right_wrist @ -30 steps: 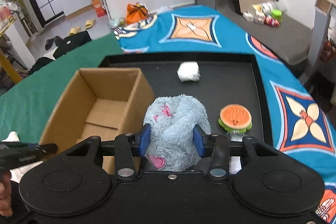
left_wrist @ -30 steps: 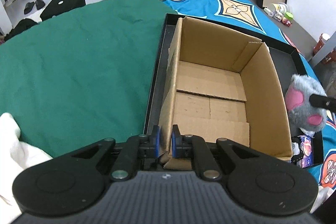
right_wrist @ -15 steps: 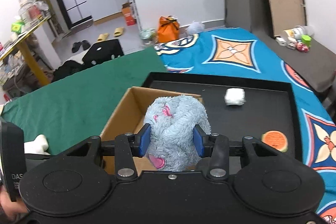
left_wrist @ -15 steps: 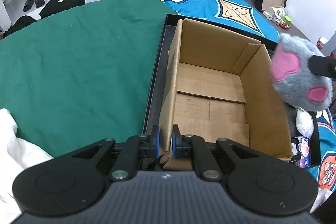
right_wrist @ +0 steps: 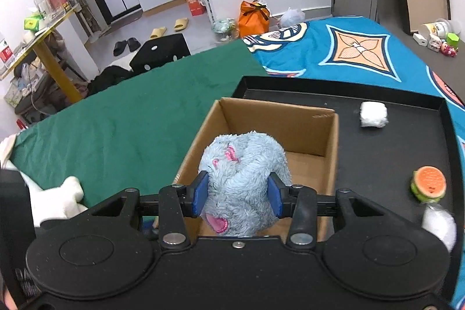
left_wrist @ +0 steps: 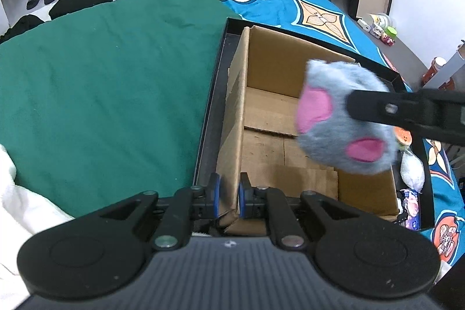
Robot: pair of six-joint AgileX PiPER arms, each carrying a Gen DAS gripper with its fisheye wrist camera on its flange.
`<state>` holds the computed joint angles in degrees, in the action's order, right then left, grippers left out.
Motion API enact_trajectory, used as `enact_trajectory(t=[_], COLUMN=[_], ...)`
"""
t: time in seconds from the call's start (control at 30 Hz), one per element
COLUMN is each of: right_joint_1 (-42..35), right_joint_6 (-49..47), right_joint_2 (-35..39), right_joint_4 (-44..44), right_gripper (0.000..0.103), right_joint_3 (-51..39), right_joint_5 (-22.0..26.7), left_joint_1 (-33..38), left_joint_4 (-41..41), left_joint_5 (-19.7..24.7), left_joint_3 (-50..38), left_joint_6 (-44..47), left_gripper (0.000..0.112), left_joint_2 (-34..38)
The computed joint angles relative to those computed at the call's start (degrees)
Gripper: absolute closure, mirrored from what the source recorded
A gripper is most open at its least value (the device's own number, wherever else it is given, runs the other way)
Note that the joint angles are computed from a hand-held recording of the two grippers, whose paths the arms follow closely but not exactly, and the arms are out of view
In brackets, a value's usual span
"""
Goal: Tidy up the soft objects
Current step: 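Carry the grey plush mouse with the right gripper into the cardboard box and release, then move the right gripper to the bag of cotton balls and grasp it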
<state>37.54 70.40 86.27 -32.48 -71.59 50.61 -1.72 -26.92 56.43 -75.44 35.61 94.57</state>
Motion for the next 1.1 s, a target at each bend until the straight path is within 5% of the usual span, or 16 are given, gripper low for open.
enact_trajectory(t=[0.27,0.83,1.1], right_joint_1=[-2.6,0.1,-1.6], right_joint_6=[-2.5,3.4,6.8], right_joint_2=[1.3,-11.7,-18.4], right_joint_4=[6.3,-0.9,-2.5], right_gripper=[0.047,0.045,0.045], right_joint_3=[0.8,9.9,17.0], right_joint_5=[-3.1,5.8,6.5], left_joint_1=[0.9,-2.1,-4.8], left_joint_4=[-1.1,3.8,10.5], left_joint_5=[0.9,-1.8,-4.5], left_joint_3=[-0.6,1.4,2.0], left_joint_6=[1.3,-1.0,-6.8], left_gripper=[0.1,0.096,0.056], left_joint_2=[1.0,-1.8,-3.8])
